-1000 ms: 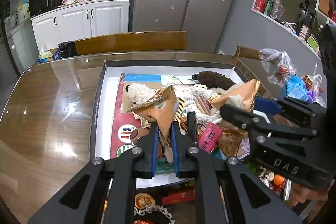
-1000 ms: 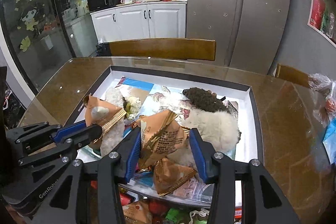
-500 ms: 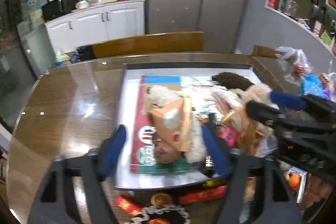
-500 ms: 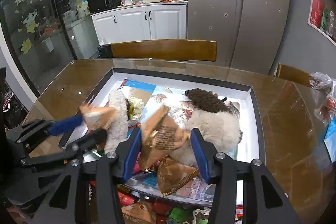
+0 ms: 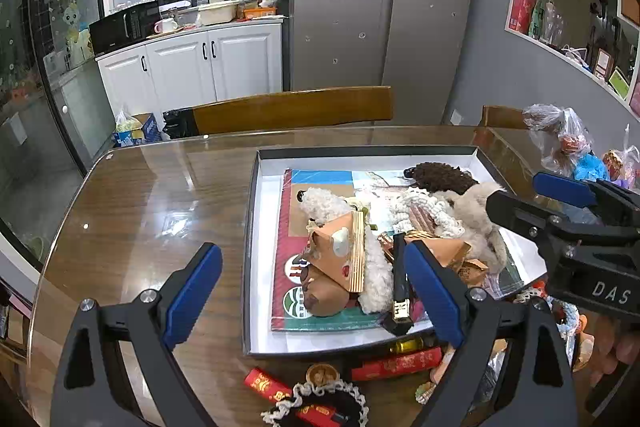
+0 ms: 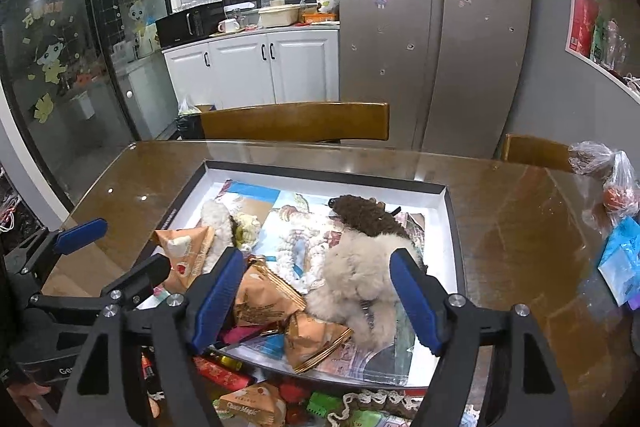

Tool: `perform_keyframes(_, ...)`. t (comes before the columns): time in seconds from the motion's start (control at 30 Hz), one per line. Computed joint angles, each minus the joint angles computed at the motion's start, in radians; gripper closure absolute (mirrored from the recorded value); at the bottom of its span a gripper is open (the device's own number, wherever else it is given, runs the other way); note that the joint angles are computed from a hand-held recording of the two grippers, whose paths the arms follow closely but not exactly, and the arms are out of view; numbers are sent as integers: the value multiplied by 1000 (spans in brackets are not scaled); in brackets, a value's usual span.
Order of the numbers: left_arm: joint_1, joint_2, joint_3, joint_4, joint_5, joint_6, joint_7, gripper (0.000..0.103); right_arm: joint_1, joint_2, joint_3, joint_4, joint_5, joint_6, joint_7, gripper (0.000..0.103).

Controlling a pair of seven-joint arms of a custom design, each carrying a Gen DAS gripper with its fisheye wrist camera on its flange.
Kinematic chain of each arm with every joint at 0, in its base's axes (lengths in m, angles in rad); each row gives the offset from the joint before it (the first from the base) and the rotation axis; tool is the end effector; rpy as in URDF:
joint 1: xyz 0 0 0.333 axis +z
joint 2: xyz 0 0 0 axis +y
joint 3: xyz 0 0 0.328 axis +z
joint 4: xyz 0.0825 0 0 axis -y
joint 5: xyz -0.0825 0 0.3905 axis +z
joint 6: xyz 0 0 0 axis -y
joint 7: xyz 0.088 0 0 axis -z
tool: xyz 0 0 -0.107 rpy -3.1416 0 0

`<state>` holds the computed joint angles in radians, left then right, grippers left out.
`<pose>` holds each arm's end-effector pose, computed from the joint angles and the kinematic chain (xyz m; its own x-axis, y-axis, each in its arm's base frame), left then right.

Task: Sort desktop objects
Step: 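Withdraw both open tools from the box back over the table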

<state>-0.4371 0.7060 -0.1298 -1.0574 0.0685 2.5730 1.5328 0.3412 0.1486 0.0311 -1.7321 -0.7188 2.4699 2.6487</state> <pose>0.7059 -0.4016 0.5280 -0.4988 -0.8656 0.0444 -0.6112 0.3150 -0.7261 0.6144 0.2402 0.5641 -0.2509 -0.9674 -0.0341 -0.6588 0.1965 -0.7262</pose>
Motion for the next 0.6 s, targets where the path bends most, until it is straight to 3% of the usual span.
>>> perform_keyframes(0.27,38,-180,-23,-250,-30,112,7,10,14,-46,17,-26,-16,3,24,25)
perform_keyframes(0.6,103,-478,-65,-639,-79,238,59,10,61,-177,98,-87,-143,-121,137,21)
